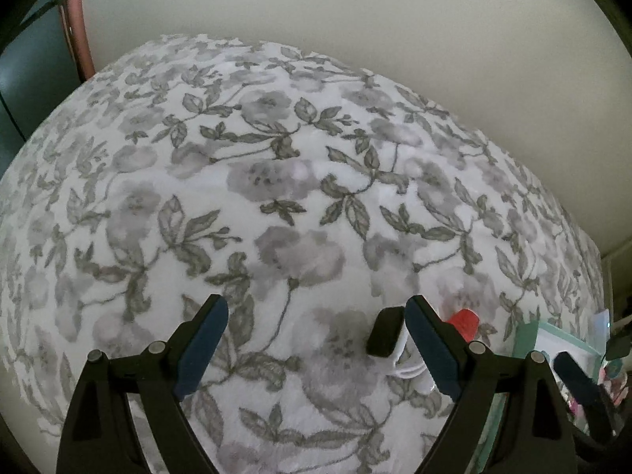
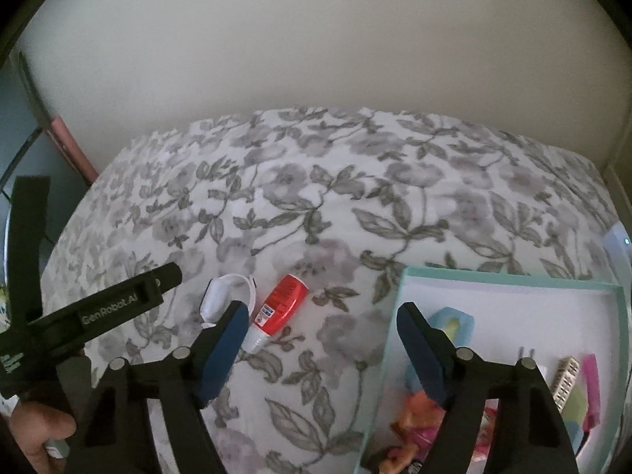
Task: Organize rigid objects
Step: 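Move both open tools back over the white band and red tube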
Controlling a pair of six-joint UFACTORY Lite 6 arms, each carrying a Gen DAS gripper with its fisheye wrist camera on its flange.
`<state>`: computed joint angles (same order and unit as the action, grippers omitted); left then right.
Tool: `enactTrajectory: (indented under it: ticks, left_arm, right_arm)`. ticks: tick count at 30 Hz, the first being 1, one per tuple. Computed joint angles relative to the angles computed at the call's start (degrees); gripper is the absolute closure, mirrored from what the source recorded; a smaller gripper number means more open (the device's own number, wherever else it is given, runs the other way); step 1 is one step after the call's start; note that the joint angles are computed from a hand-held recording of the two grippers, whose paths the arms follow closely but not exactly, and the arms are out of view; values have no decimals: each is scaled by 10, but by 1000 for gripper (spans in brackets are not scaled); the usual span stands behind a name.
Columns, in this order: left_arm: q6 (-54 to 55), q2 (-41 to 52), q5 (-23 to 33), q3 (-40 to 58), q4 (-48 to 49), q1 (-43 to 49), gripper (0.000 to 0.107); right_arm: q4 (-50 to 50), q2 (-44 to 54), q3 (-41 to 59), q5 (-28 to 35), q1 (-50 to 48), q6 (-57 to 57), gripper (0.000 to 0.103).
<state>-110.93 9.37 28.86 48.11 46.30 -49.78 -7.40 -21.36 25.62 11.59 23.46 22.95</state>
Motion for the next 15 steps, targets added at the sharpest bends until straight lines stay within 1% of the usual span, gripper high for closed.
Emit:
enactTrajectory:
  ticks: [2, 5, 8, 10, 12, 14, 15]
  left_arm:
    - [-11, 5, -6, -1, 12, 4, 16]
    - [-21, 15, -4, 3, 30, 8, 16]
    - [-26, 23, -29, 0, 37, 19, 16]
    - [-24, 34, -48, 1, 36, 25, 16]
    - [-11, 47, -67, 6, 29, 31, 16]
    - [5, 58, -71, 13, 18, 31, 16]
    - [11, 63, -73, 16, 15, 31, 16]
  right_arm:
    - [-16, 25, 8, -14, 6, 15, 30]
    - [-37, 66, 22, -33, 11, 37, 33]
    - [13, 110, 38, -56, 11, -11, 39]
    - [14, 139, 50, -67, 14, -11, 43]
    - [54, 167, 60, -78, 19, -48, 43]
    - [76, 196, 72, -86, 23, -69, 44]
    - [76, 209, 77, -89, 24, -69, 47]
